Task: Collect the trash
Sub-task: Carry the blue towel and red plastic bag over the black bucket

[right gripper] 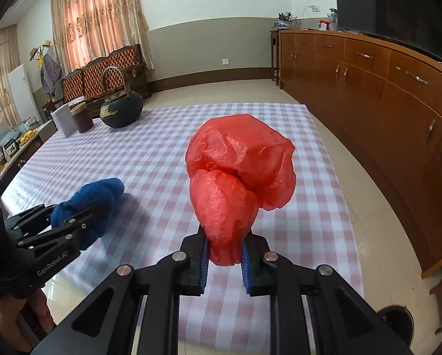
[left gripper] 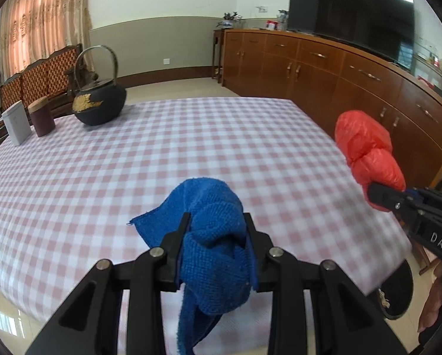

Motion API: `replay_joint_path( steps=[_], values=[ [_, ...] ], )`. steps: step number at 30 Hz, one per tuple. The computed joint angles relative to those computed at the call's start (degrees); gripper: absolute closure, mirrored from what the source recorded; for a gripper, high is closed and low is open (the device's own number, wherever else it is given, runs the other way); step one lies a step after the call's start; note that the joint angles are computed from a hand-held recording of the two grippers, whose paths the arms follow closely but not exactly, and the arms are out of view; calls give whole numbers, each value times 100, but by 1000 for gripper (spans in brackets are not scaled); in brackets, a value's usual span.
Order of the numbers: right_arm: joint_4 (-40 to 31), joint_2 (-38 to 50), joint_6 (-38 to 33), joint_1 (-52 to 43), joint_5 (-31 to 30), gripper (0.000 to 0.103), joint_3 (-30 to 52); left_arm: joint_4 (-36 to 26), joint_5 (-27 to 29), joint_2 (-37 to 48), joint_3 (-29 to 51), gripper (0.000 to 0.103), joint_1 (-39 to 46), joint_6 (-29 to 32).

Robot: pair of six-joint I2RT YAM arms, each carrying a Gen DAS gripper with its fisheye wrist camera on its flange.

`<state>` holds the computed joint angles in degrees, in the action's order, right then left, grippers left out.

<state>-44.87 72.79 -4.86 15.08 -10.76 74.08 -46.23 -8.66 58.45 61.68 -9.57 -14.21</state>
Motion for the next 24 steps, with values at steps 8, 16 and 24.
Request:
replay_joint_path(
  steps=[8, 16, 24],
  values=[
    [-520, -1149, -24, -678, -382, 84, -598, -391, -701, -273, 105, 70, -1369, -585],
    [-1095, -1836, -510, -1712, -834, 84, -806, -625, -1360, -164, 365, 70, -2645, -1078],
    [-1735, -2050, -1410, -3396, -1680, 84, -709, -489, -1631, 204, 581, 70, -3513, -1296]
  ],
)
